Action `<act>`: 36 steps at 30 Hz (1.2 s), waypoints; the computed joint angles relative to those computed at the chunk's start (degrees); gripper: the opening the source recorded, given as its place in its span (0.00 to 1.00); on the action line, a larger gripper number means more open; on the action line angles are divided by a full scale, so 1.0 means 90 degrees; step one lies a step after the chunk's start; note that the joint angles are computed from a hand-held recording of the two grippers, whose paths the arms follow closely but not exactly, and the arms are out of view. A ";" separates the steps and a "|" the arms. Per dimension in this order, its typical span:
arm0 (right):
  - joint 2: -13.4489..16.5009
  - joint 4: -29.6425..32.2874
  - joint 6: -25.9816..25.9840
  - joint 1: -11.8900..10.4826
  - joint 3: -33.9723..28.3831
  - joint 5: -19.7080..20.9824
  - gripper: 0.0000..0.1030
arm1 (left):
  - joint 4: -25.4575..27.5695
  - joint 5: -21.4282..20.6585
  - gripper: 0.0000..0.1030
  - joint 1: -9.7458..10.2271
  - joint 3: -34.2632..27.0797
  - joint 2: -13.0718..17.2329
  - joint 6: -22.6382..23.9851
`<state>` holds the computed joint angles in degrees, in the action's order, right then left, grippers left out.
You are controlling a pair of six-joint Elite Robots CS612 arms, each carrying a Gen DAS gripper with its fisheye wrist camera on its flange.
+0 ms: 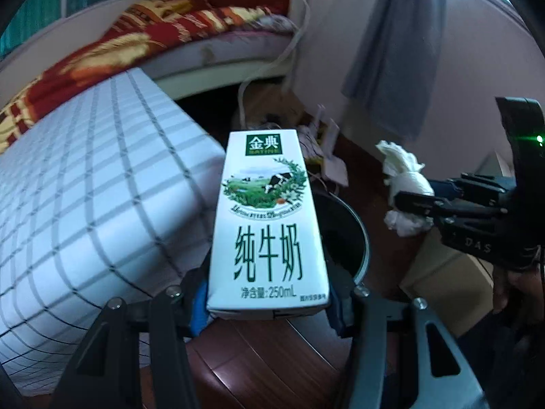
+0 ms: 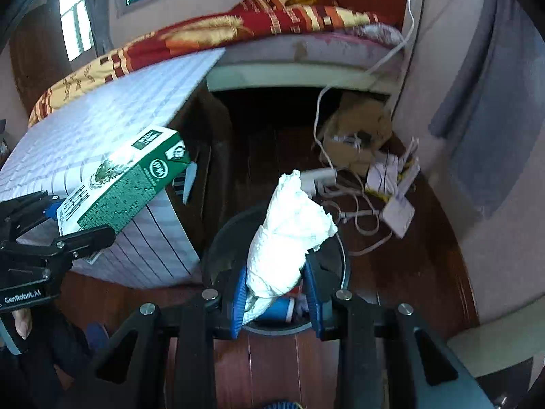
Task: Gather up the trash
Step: 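Carry the milk carton and white tissue over the black trash bin with both tools, then open both grippers to drop the carton and tissue into the bin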
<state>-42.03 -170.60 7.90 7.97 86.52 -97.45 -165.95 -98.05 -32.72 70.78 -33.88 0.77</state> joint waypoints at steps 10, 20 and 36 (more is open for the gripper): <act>0.0187 0.0186 0.0030 -0.0165 0.0168 0.0338 0.31 | 0.1087 -0.0158 0.54 -0.0127 -0.0502 0.0389 -0.0005; 0.0714 0.0676 -0.0617 -0.0313 -0.0360 0.0947 0.31 | 0.1643 -0.0159 0.54 -0.0134 -0.1109 0.0826 -0.0267; 0.0818 0.0916 -0.0952 -0.0395 -0.0376 -0.0097 1.00 | 0.1454 0.0383 0.97 -0.0214 -0.0796 0.0826 -0.0974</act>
